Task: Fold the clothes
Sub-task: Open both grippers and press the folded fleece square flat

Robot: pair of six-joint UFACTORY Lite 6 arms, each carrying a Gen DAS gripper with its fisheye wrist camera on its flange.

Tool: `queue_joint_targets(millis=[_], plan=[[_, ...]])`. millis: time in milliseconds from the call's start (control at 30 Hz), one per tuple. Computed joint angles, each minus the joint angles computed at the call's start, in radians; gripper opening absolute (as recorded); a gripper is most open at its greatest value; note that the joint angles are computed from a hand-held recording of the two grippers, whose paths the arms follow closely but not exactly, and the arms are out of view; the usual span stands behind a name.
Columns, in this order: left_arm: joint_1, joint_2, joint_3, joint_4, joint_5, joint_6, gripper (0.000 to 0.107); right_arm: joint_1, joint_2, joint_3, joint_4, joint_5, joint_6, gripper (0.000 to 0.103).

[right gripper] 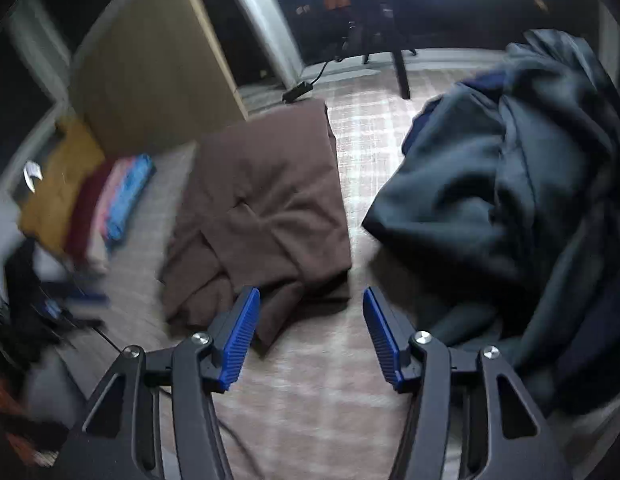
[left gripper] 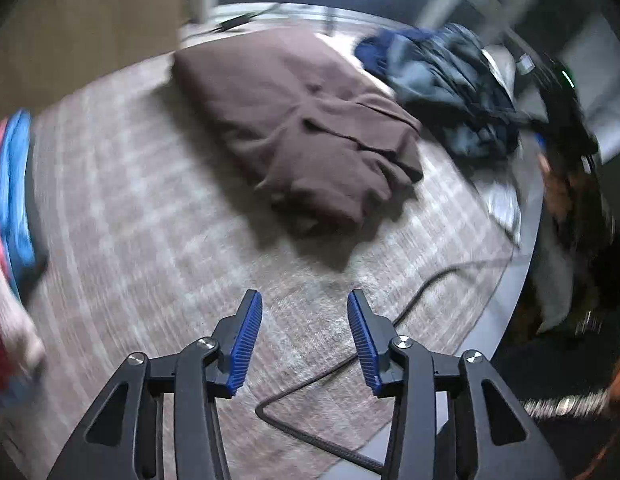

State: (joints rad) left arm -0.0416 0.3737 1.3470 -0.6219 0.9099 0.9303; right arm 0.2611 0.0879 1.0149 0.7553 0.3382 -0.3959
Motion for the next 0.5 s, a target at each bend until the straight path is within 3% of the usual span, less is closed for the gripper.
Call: queue_joint_targets(millis=[67,133,200,300,500], plan=[[0.003,0.003,0.031,-0.032,-0.028,0.008,0.042,0.051,0.005,0.021,-0.040,-0.038,0.032,0.049],[-0.021,0.047,0.097,-0.036,-0.067,-0.012,0.042,0.099,0.080,0.108,-0.116,-0.066,0.093,0.037],[-0.053,0.070,0.130,-0.065,-0.101,-0.028,0.043,0.114,0.203,0.231,-0.091,-0.064,0.056,0.036],[-0.132,0.163,0.214,-0.082,-0.138,-0.090,0.043,0.117,0.403,0.429,-0.188,-0.032,0.155,0.036],[-0.156,0.146,0.100,-0.024,-0.206,-0.058,0.043,0.150,0.526,0.550,0.048,0.102,-0.047,0.036]])
